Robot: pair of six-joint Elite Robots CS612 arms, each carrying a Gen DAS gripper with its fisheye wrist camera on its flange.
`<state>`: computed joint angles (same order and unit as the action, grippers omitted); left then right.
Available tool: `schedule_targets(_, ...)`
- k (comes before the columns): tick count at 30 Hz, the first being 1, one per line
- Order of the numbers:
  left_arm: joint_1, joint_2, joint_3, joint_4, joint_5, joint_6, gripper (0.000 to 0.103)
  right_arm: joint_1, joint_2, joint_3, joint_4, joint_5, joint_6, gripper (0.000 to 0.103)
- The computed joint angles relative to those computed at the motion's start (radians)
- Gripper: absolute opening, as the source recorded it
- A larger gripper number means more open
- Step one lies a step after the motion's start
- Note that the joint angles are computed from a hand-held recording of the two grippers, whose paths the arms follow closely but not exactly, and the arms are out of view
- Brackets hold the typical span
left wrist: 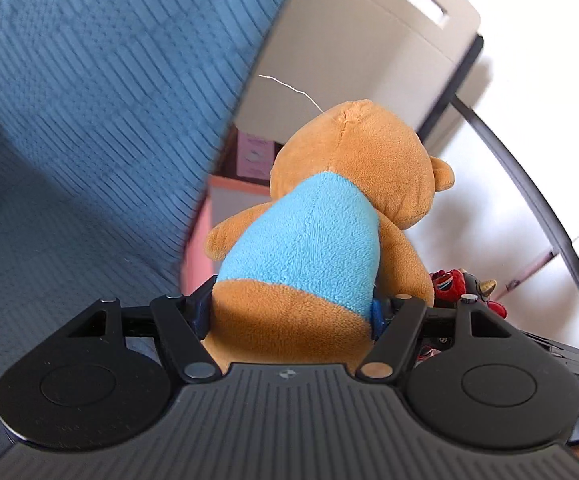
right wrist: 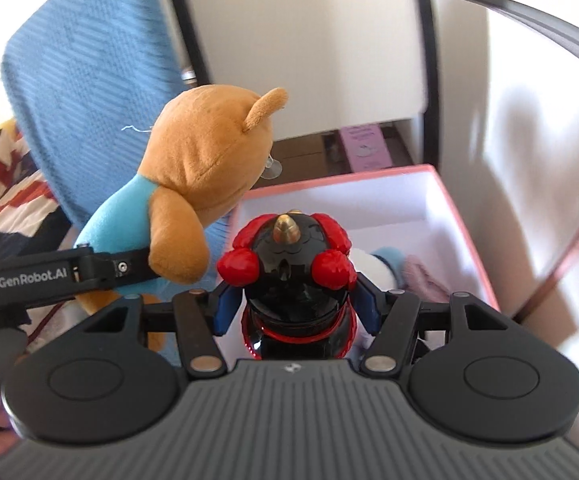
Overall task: Organize objects
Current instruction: 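Carry the bear and red toy with both grippers over the pink box, then lower bear and red toy into the box and open both grippers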
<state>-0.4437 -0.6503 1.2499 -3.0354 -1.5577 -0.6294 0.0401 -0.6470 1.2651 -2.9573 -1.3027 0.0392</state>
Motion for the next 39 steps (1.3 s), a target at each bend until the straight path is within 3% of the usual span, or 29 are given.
schedule_targets(9, -0.028, 0.059, -0.072, 0.095, -0.030, 0.039, 0.074, -0.021, 0.033, 0.016, -0.017, -0.095, 0.017, 0.062)
schedule_targets(21, -0.043, 0.085, -0.096, 0.180, -0.041, 0.113, 0.075, -0.031, 0.086, -0.015, 0.049, -0.100, 0.053, 0.063)
schedule_targets(25, -0.038, 0.079, -0.097, 0.195, -0.056, 0.124, 0.081, -0.035, 0.087, -0.019, 0.059, -0.099, 0.054, 0.066)
schedule_targets(27, -0.035, 0.074, -0.093, 0.189, -0.075, 0.126, 0.081, -0.035, 0.094, -0.039, 0.070, -0.123, 0.049, 0.077)
schedule_targets(31, -0.029, 0.054, -0.071, 0.160, -0.096, 0.132, 0.085, -0.037, 0.074, -0.029, 0.063, -0.116, 0.065, 0.075)
schedule_targets(39, -0.022, -0.022, 0.001, 0.097, -0.068, 0.124, 0.090, -0.040, -0.002, 0.023, 0.003, -0.053, 0.087, 0.075)
